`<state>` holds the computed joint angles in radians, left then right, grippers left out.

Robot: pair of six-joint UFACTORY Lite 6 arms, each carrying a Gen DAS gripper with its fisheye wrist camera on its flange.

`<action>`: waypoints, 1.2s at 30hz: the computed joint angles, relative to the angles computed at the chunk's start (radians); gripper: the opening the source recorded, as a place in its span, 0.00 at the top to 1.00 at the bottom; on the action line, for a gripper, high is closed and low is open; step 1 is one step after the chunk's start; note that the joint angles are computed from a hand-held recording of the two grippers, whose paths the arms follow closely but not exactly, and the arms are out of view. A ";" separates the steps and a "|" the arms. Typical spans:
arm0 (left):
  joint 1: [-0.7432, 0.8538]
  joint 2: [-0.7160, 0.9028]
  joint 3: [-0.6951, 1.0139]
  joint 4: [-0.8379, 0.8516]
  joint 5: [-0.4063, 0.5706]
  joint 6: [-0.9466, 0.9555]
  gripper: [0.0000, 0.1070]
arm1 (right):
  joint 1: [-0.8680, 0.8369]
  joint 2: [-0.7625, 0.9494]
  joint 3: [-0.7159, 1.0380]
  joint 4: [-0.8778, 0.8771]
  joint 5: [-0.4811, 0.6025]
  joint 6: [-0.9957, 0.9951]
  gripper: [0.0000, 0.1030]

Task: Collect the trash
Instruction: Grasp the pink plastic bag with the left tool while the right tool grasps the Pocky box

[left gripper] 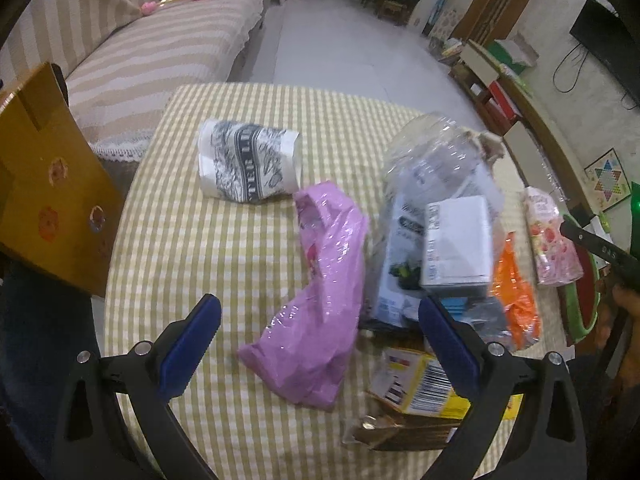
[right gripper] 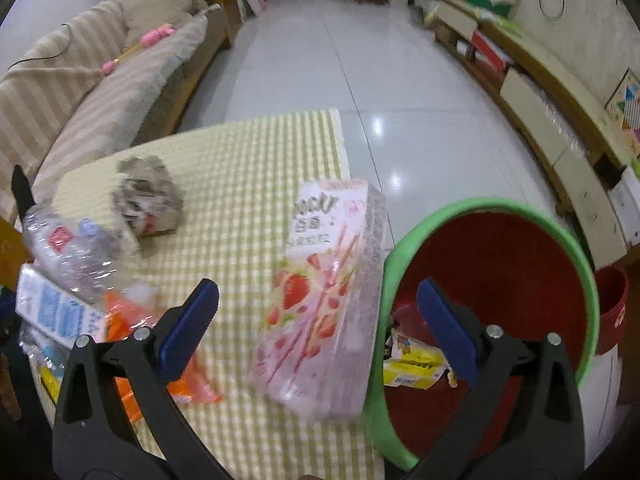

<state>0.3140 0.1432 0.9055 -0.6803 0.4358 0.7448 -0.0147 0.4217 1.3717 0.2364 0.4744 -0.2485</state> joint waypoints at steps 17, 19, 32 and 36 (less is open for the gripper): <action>0.065 0.108 0.038 -0.097 -0.004 0.122 0.11 | 0.098 -0.062 -0.130 -0.310 -0.047 0.310 0.17; 0.067 0.097 0.032 -0.101 -0.002 0.121 0.11 | 0.116 -0.098 -0.161 -0.367 -0.050 0.363 0.17; 0.067 0.134 0.060 -0.091 0.020 0.117 0.13 | 0.160 -0.031 -0.064 -0.257 -0.052 0.268 0.23; 0.048 0.170 0.086 -0.057 0.004 0.077 0.19 | 0.170 0.059 0.021 -0.229 -0.038 0.243 0.26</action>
